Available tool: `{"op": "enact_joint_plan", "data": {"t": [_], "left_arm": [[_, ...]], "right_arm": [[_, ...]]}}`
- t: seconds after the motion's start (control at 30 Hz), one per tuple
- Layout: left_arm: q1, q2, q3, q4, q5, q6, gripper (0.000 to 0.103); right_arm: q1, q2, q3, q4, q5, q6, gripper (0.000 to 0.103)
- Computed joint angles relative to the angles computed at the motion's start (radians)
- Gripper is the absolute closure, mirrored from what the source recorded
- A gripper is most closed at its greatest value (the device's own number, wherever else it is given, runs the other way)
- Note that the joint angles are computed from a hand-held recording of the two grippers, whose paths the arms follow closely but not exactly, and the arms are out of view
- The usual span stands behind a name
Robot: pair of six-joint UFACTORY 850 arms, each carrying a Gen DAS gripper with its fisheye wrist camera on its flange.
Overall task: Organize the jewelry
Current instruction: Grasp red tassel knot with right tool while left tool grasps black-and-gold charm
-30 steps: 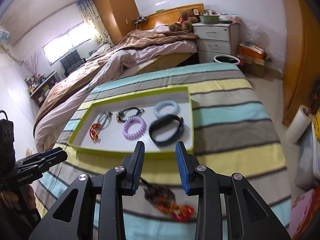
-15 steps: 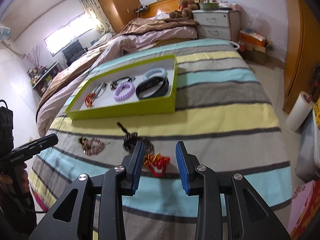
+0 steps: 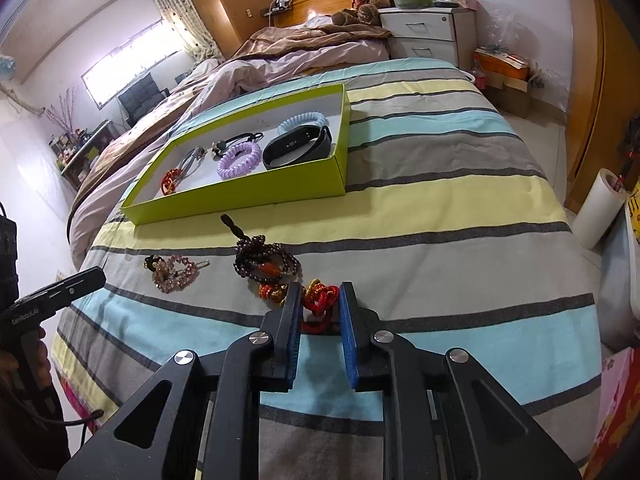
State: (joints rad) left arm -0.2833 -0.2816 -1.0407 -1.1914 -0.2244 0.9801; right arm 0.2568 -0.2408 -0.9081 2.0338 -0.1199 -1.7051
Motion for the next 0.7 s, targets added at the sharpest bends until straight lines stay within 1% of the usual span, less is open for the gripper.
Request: {"op": "enact_joint_plan", "data": {"t": [0.1,0.2,0.3,0.4,0.5,0.53,0.63,0.7], "left_arm": [[-0.010,-0.009,-0.011,0.043,-0.001,-0.031,0.056],[-0.019,-0.028,-0.031,0.085,-0.003,-0.061,0.056],[-0.031,-0.046,-0.054,0.181,0.006,-0.148,0.056],[-0.040,-0.077,-0.090,0.238,-0.010,-0.172,0.056],[-0.056,-0.101,-0.119,0.396,0.003,-0.306,0.056],[-0.060,-0.108,-0.128,0.429,0.003,-0.333,0.056],[-0.063,-0.129,-0.151,0.446,-0.016,-0.339,0.056],[-0.071,-0.140,-0.165,0.545,-0.004,-0.421,0.056]], "right_arm": [[-0.001,0.012,0.017,0.114,0.001,-0.109,0.085],[-0.006,0.034,0.040,0.305,0.002,-0.287,0.085],[-0.016,0.055,0.060,0.425,-0.013,-0.390,0.085],[-0.030,0.072,0.075,0.488,-0.026,-0.436,0.085],[-0.041,0.081,0.085,0.485,-0.034,-0.423,0.085],[-0.037,0.081,0.084,0.517,-0.028,-0.450,0.085],[-0.035,0.083,0.087,0.504,-0.032,-0.432,0.085],[-0.034,0.083,0.087,0.514,-0.031,-0.442,0.085]]}}
